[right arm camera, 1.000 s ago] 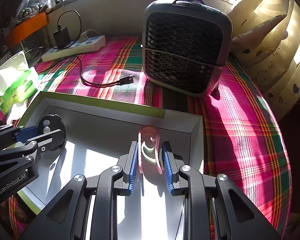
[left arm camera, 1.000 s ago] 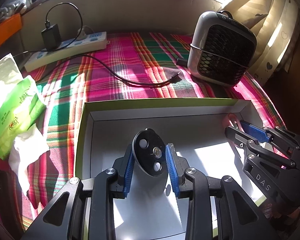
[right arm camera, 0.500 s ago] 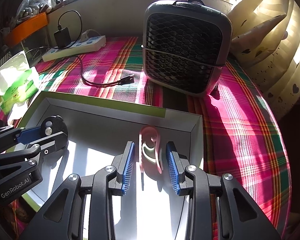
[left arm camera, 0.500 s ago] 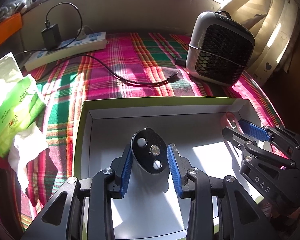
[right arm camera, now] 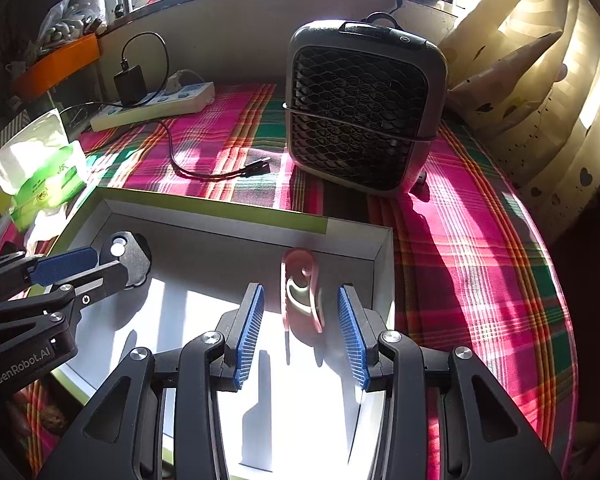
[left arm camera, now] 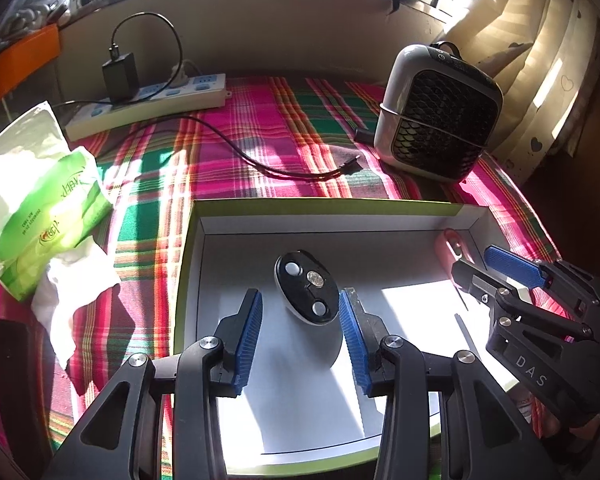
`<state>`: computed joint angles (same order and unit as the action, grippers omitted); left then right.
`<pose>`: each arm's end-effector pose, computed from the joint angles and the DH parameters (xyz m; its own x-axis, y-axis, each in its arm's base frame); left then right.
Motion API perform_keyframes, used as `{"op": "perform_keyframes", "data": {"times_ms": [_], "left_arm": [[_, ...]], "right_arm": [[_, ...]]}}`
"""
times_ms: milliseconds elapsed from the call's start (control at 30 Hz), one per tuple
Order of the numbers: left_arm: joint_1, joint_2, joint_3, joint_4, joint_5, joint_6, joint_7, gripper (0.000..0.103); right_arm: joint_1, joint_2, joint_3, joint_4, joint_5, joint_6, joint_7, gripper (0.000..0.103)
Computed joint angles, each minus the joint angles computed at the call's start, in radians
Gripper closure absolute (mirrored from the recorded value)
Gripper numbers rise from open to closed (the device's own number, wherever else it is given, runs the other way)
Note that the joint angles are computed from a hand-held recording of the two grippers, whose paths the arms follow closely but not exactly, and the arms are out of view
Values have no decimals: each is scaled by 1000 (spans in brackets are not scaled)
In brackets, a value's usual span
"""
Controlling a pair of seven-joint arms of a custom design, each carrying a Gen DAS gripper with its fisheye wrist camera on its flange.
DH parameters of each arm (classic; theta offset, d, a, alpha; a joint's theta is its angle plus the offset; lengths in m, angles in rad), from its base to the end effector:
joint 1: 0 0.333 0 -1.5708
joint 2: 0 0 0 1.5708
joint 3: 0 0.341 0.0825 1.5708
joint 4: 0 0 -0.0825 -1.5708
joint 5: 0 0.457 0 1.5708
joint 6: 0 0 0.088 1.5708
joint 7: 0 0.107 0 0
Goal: Organize objects
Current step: 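Lower the black disc into the box and open the left gripper while the right releases the clip, then withdraw both grippers from the box back toward the remaining items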
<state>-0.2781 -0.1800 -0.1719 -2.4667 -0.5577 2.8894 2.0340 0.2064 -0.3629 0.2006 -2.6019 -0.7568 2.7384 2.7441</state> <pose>0.5053 -0.2103 0.4001 -0.4417 -0.8887 0.1231 -0.7547 0.2939 -0.5866 0.4388 0.2165 0.3972 -0.1309 -0.9913 0.0133 -0.7709 0.0933 -0.6301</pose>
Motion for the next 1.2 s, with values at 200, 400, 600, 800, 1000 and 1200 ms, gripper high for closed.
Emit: {"op": "perform_keyframes", "data": {"times_ms": [200, 400, 600, 800, 1000, 1200], "left_arm": [[-10, -42, 6, -37, -20, 17, 19, 65], [-59, -92, 54, -75, -116, 24, 85, 65], [-73, -156, 71, -125, -158, 43, 125, 65], [-107, -225, 115, -183, -214, 47, 175, 65], [-130, -293, 151, -241, -245, 30, 210, 65], [-148, -337, 180, -278, -273, 11, 245, 65]], "right_arm": [[4, -36, 12, -21, -1, -9, 14, 63], [8, -90, 24, -55, 6, -13, 23, 63], [10, -159, 46, -99, 12, -19, 40, 63], [23, -226, 70, -144, 24, -28, 48, 62], [51, -293, 81, -189, 54, -53, 44, 62], [71, -347, 91, -227, 76, -65, 47, 62]]}}
